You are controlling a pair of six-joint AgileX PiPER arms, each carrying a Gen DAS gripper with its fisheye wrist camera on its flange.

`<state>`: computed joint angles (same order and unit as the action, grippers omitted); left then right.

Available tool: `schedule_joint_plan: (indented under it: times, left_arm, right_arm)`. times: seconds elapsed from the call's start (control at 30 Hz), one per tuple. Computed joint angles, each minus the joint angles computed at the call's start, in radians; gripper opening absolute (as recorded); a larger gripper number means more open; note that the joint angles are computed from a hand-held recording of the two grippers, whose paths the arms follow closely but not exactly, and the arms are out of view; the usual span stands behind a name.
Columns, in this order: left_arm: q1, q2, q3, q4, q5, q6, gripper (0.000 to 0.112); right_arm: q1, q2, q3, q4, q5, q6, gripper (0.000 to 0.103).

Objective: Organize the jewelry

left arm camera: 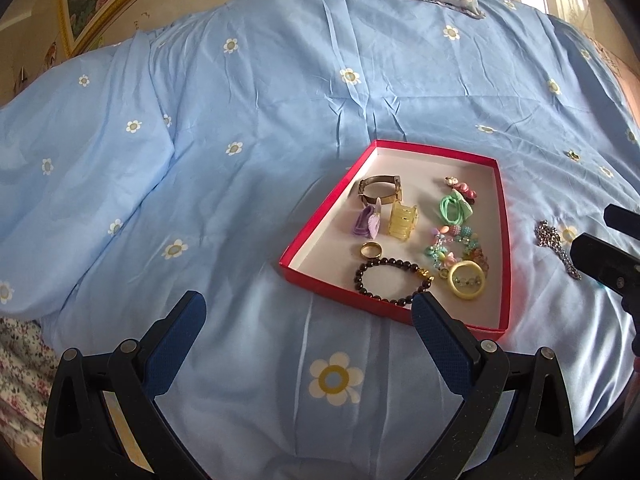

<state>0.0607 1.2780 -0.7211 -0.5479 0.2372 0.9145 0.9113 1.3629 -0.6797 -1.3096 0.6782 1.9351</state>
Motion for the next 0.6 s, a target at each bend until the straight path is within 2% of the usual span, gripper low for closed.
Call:
schedule_joint_plan:
  times: [0.6]
  left_arm:
    - [-0.007,0.023,0.018,-0.142,0.019,0.105,0.103]
  right_arm:
    - [-0.002,0.037,0.043,-0.093,-0.032,0.142,0.103]
